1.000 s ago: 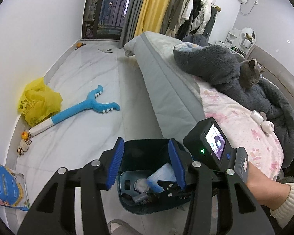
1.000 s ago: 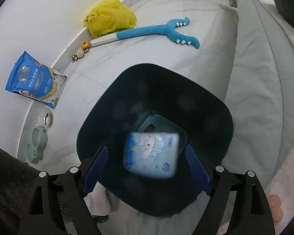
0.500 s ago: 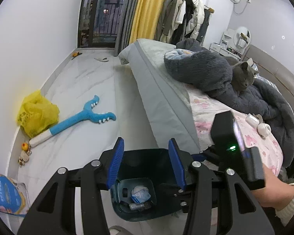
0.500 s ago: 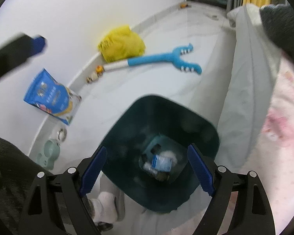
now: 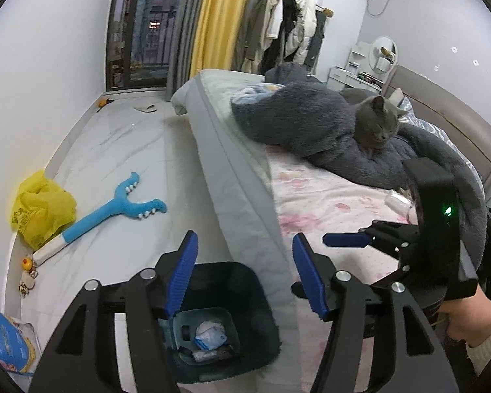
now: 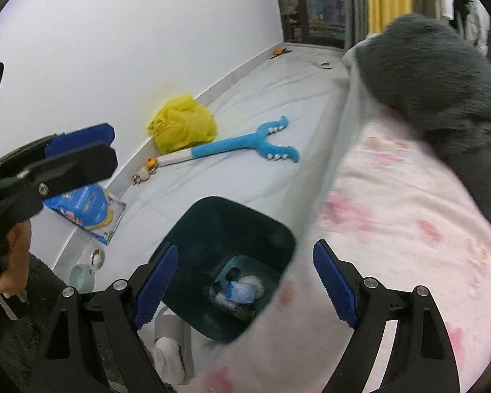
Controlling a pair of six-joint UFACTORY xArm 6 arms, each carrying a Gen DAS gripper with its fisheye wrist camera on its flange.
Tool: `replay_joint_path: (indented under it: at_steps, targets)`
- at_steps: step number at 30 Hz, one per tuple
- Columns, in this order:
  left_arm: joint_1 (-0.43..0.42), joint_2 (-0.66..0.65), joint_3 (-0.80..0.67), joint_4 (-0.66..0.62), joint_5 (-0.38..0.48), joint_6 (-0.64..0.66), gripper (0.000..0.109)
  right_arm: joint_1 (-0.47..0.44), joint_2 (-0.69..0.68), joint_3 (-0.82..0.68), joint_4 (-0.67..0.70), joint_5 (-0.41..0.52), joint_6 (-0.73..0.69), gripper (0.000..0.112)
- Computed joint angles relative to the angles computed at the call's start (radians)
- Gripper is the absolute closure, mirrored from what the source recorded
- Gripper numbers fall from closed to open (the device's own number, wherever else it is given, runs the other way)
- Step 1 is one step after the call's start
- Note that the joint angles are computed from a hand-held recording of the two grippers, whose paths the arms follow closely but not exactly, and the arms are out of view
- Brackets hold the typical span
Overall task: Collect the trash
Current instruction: 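Move both grippers back over the bed toward the tape roll and cloth ball, then grasp the white cloth ball with the right gripper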
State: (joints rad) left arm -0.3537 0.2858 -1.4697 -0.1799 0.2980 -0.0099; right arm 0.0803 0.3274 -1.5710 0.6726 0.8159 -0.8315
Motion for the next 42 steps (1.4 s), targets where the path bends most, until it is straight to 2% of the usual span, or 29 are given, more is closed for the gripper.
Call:
replay_joint_path:
  at_steps: [18,33,37,42]
  targets:
    - [-0.106,0.179,-0.262,0.049,0.097,-0.003,0.037,-0.189,-0.049,0.038,0.010,-0.092,-0.049,0.025]
    - [-0.167,0.344,-0.504,-0.007,0.175,0.041,0.036,-0.327,-0.029,0.053,-0.032,-0.157,-0.031,0.024]
    - [-0.186,0.401,-0.594,-0.019,0.201,0.058,0.035,-0.359,-0.022,0.053,-0.043,-0.167,-0.014,0.024]
    - [-0.212,0.521,-0.790,-0.013,0.274,0.071,0.034,-0.395,0.012,0.027,-0.060,-0.155,0.013,0.024]
